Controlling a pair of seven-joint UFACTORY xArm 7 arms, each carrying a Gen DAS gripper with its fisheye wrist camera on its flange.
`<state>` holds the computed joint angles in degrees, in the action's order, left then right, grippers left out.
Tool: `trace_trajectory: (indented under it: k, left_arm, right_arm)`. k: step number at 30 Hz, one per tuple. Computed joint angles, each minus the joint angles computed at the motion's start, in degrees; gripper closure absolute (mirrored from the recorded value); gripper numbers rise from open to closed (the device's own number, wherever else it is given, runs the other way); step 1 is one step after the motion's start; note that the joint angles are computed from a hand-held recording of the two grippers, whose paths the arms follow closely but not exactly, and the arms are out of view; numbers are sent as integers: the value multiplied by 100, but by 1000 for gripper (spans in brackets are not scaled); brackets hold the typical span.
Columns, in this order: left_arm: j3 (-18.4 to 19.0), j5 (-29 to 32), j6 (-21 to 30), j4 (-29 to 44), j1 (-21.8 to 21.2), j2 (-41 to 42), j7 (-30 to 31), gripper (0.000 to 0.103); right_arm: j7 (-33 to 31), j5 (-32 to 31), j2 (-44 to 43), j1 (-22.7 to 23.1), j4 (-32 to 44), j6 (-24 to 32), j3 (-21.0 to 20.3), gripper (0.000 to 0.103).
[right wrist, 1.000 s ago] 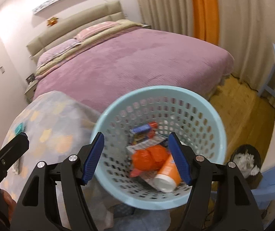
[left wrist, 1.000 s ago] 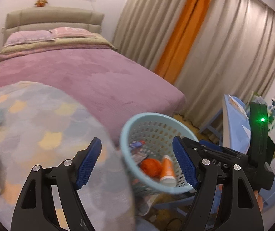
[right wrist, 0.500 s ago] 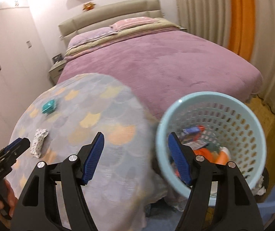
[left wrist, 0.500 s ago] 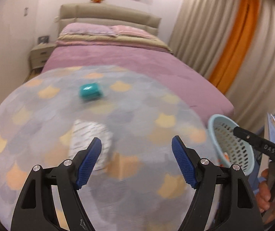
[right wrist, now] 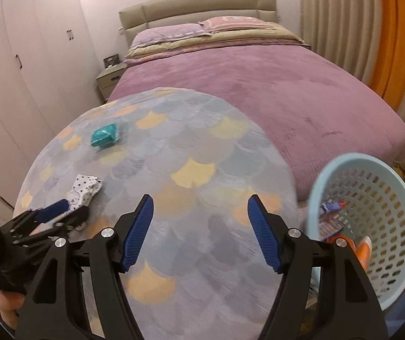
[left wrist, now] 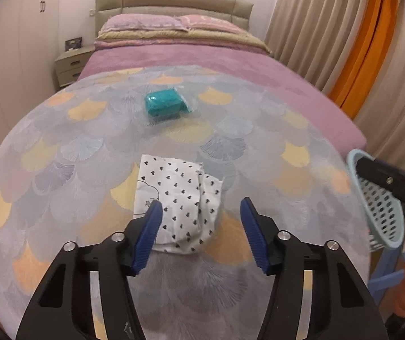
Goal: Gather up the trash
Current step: 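Grasp the white dotted paper with the left tool while the right tool grasps the teal packet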
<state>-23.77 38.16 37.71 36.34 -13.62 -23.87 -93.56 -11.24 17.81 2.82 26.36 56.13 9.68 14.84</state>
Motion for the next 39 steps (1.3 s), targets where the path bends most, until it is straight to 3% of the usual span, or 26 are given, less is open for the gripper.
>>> trace_trajectory:
  k: [5, 7, 9, 17, 20, 23, 30, 39]
  left_arm:
    - [109, -99, 48, -122, -5, -51, 98, 74]
    - [182, -125, -136, -271, 3, -209, 136, 90]
    - [143, -87, -241, -424, 96, -442, 95, 96]
    - [48, -245, 8, -1050, 677, -1753, 134, 97]
    - [65, -251, -250, -1338, 1003, -2043, 89, 97]
    - [-57, -215, -550, -1511, 1335, -2132, 18, 97]
    - [-290, -358, -964, -1646, 1705, -2117, -18, 97]
    - [-329, -673, -1274, -1806, 1846, -2229, 164, 97]
  right_arm:
    - [164, -396, 365, 146, 439, 72, 103, 38]
    - [119, -403, 486, 156, 588, 86, 172, 38]
    - [-14, -344, 687, 168, 827, 115, 295, 38]
    - [392, -894, 1667, 539, 1984, 383, 314, 38]
    - [557, -1007, 2144, 686, 2581, 581, 299, 38]
    - [660, -1094, 2689, 834, 3270, 887, 286, 37]
    - [968, -1433, 3269, 1228, 4032, 1082, 37, 28]
    - [1365, -1900, 3696, 1594, 4645, 1209, -275, 28]
